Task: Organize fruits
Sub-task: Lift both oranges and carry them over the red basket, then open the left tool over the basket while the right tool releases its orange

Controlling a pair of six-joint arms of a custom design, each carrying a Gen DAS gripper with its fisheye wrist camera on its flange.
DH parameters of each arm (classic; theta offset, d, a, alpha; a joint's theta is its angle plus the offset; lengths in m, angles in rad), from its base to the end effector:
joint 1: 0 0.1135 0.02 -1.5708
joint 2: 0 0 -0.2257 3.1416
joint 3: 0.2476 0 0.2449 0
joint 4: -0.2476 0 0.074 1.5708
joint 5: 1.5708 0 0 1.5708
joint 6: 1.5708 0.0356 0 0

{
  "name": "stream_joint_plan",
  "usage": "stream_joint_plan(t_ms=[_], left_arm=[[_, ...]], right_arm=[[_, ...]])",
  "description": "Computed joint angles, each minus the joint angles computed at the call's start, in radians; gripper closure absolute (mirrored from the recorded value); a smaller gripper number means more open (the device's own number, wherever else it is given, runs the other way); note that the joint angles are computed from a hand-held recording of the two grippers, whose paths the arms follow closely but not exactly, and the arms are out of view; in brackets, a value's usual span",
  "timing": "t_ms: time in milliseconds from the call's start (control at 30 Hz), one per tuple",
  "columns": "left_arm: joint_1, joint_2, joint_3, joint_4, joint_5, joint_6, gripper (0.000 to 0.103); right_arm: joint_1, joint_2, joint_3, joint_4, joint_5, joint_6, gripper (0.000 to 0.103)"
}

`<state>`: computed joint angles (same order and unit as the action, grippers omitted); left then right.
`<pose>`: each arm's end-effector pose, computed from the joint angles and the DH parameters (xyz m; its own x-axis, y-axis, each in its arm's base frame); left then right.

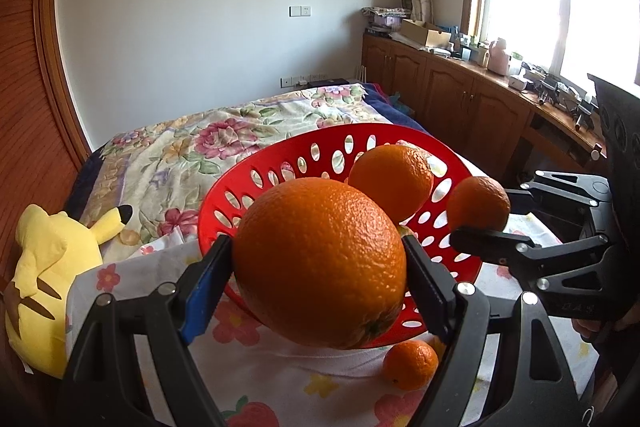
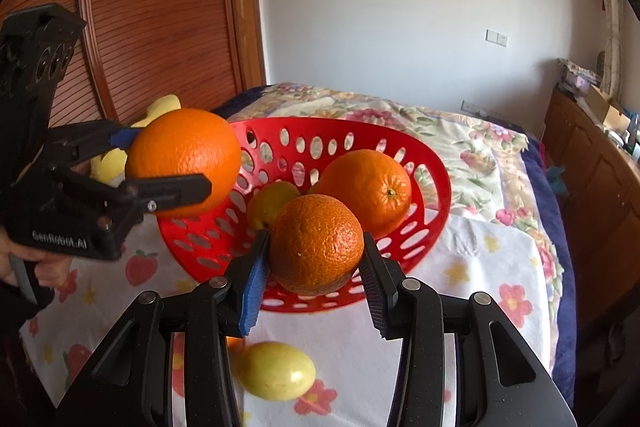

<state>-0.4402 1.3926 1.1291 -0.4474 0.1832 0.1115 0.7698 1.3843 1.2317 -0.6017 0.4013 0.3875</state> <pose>0.2754 -0.1369 0.2606 -0.5261 0.3688 -0.7663 0.6062 0.7946 -0.0338 0.2249 0.1986 0.2854 -0.6201 -0.1166 -0.7758 -0.2181 0.9755 0.0277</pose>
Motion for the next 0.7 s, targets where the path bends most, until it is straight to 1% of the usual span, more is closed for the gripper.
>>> stream_joint_plan(t_ms=[400,533,700], left_arm=[[-0.035,0.065,0.038,-0.028,-0.044,0.007,0.020],[-0.033,0.088,0.050,-0.036,-0.043,0.003,0.020],[-0.052,0.119,0.067,-0.039,-0.071,0.005,0.020]], right_arm=[[-0.031,0.108,0.043,0.024,-0.037,-0.016,0.059],[-0.049,0.115,0.038,0.029,-0.058,-0.013,0.059],[-0.057,0.107,0.034,0.032,-0.065,-0.013,0.059]])
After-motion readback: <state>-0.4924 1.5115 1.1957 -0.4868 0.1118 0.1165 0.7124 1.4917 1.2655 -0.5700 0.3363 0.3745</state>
